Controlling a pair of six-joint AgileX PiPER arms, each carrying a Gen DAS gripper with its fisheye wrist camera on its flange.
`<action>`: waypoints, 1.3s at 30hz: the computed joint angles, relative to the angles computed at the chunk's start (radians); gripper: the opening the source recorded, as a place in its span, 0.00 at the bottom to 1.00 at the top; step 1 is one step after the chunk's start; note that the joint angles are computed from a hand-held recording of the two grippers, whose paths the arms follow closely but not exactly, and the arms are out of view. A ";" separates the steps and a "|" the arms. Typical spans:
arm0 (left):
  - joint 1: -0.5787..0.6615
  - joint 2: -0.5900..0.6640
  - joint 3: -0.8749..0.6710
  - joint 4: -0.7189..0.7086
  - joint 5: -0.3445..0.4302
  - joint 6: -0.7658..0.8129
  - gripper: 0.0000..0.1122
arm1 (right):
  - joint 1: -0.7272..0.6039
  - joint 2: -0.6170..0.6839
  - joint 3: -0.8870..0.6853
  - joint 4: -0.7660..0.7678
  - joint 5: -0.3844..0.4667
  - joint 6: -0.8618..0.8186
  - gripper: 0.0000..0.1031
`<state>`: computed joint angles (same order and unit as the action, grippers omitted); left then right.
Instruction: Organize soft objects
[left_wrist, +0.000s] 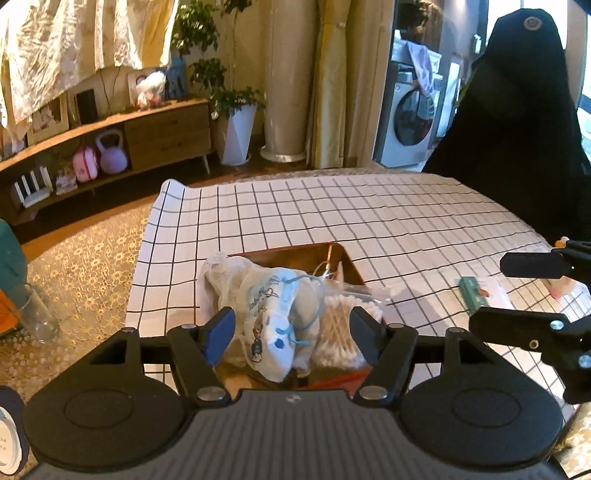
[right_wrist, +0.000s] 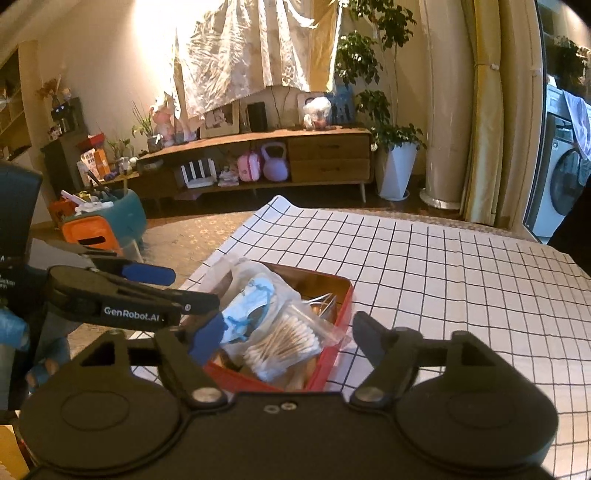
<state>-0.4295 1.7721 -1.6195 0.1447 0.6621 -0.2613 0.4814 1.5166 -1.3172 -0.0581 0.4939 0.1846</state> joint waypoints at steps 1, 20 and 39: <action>-0.010 -0.018 0.020 0.017 -0.006 -0.015 0.64 | 0.005 -0.019 0.019 -0.017 -0.004 0.018 0.79; -0.203 -0.224 0.264 0.320 -0.078 -0.330 0.72 | 0.141 -0.335 0.378 -0.553 -0.139 0.572 0.92; -0.379 -0.285 0.390 0.596 -0.118 -0.687 0.89 | 0.217 -0.514 0.587 -1.007 -0.056 1.129 1.00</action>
